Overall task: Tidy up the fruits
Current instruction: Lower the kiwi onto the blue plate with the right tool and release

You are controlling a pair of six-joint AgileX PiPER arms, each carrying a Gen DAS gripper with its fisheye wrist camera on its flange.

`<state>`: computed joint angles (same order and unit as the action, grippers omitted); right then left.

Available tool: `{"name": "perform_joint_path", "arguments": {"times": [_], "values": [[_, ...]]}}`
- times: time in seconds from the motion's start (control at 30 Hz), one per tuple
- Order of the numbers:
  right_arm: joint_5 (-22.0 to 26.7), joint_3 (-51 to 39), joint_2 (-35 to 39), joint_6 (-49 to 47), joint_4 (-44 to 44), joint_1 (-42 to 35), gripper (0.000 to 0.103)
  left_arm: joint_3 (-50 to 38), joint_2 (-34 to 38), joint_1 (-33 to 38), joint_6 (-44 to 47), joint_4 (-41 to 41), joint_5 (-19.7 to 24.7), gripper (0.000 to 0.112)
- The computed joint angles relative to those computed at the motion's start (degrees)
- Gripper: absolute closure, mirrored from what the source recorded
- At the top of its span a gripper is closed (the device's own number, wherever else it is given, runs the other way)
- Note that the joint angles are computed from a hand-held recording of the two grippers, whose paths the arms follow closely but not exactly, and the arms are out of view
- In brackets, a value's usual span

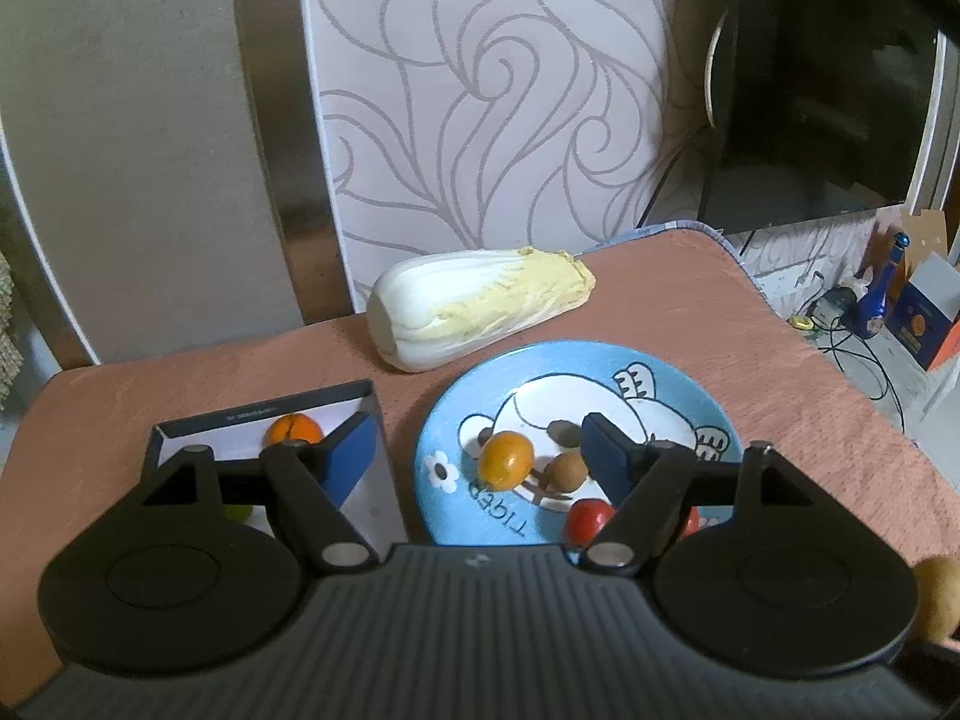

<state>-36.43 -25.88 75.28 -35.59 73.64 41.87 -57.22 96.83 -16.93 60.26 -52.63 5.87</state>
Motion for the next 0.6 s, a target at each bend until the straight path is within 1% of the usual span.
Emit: {"name": "perform_joint_path", "arguments": {"times": [0.2,0.3,0.4,0.6], "values": [[3.2,-1.3,1.8,2.3,-4.5,-4.3,0.079,0.9,-1.0,1.5,-3.6,3.3,0.6,0.032],[4.6,-2.5,3.9,3.0,-6.9,-6.5,0.079,1.7,-1.9,2.4,-1.8,1.6,0.9,0.032],[6.7,-3.9,6.4,4.4,-10.6,-9.5,0.079,2.2,-2.4,3.1,-1.0,0.9,1.0,0.032],[9.8,-7.2,12.2,9.8,-19.6,-15.1,0.078,3.3,-3.5,5.0,-2.9,2.4,0.8,0.032]]}}
